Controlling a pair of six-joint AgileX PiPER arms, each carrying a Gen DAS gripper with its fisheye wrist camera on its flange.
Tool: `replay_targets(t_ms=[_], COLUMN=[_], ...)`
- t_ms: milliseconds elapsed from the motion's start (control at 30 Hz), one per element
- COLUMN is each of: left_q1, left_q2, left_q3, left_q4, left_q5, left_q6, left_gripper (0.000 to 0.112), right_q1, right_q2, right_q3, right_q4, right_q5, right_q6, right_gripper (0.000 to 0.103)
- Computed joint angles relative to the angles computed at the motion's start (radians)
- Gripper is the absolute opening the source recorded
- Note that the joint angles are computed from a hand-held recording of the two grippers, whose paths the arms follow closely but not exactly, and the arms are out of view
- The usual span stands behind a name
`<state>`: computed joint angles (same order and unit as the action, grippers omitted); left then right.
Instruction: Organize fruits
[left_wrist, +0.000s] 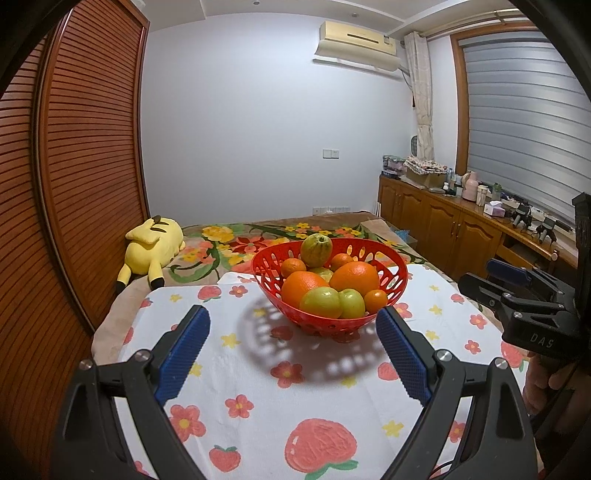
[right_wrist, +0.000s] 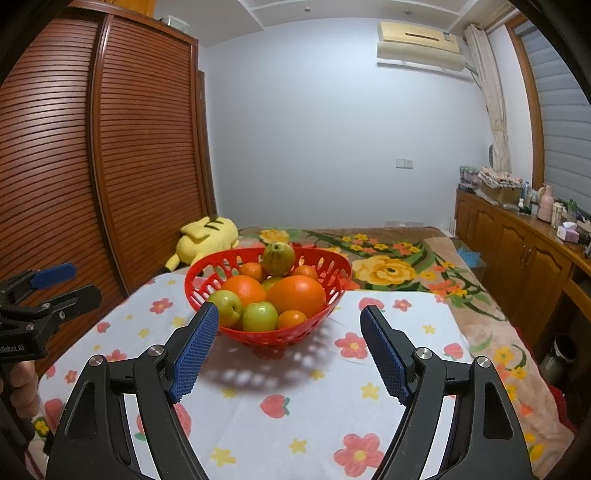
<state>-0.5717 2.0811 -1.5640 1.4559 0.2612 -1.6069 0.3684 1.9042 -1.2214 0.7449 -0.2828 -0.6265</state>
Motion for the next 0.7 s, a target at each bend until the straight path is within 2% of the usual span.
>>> replay_targets(t_ms=[700], left_q1=[-0.014], left_q2=[-0.024], left_q3=[0.034], left_q4=[0.072], left_q5=[0.006], left_q6=[-0.078], left_gripper=[0.093], right_q1=[0.001], right_q2=[-0.001], right_q3=[0.003], right_q4=[-0.004], right_q5=[-0.003], right_q6=[0.005], right_gripper=[0.081])
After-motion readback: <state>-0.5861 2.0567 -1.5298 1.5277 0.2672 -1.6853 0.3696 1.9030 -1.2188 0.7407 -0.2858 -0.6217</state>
